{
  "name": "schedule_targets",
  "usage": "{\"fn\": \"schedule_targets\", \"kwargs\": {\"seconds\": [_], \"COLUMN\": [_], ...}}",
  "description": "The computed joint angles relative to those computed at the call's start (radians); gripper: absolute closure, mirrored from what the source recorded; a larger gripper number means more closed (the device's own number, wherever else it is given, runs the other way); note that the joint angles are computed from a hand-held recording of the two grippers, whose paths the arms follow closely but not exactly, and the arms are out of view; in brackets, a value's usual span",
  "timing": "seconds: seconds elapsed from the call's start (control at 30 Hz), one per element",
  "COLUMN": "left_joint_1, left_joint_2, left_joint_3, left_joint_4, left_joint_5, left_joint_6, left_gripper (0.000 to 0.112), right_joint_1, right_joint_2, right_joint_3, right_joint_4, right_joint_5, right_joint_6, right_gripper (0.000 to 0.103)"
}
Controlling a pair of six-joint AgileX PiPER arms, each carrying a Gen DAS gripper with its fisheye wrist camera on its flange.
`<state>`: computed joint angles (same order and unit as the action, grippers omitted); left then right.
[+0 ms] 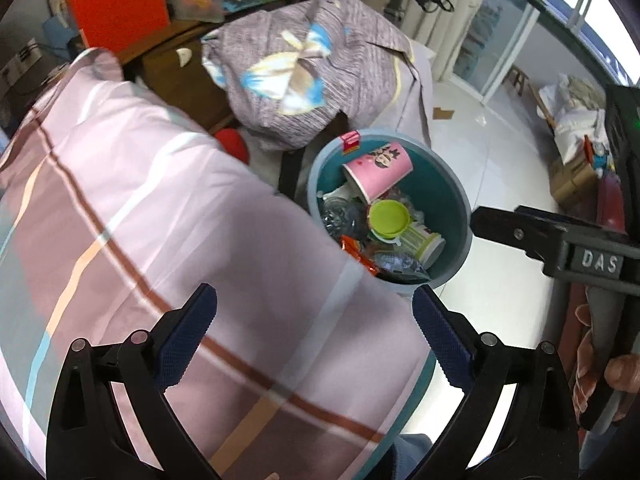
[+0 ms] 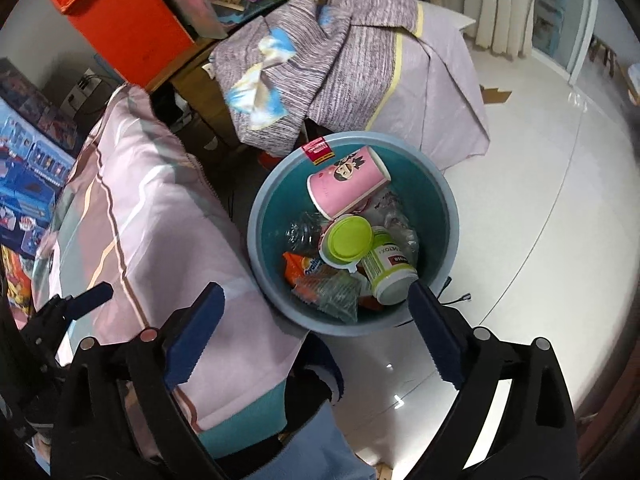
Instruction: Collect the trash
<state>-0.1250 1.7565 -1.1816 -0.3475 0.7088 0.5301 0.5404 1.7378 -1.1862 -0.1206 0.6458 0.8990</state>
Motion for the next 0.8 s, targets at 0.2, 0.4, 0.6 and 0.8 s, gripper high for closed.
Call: {"fn": "schedule_targets", "kwargs": {"seconds": [0.2,0.4,0.6,0.8], "left_joint_1": [0.046,0.093,0.14,0.205], "left_joint_2": [-0.065,-0.127,-0.189,-0.271], "left_joint_3": [0.058,0.119,0.178,0.235], "left_joint_4": [-0.026,-0.059,-0.069,-0.105], "left_joint_5": [0.001,0.001,-0.009,-0.008], "left_joint_6": [0.014,0.045,0.06,0.104], "left_gripper": [0.013,0.013,0.013,0.013], "right_joint_1": [0.071,0.145,0.224,0.281], "right_joint_2": [-0.037,-0.05,-0.042,-0.055], "right_joint_3": [-0.004,0.0,-0.026,-0.039], "right_joint_4": [-0.09,-0.13,-0.2,-0.241], "right_joint_5": [0.056,0.069,0.113,0.146], "right_joint_6": [0.09,0.125,0.187,0.231], "right_gripper": [0.011,0.007,0.007,0.007]}}
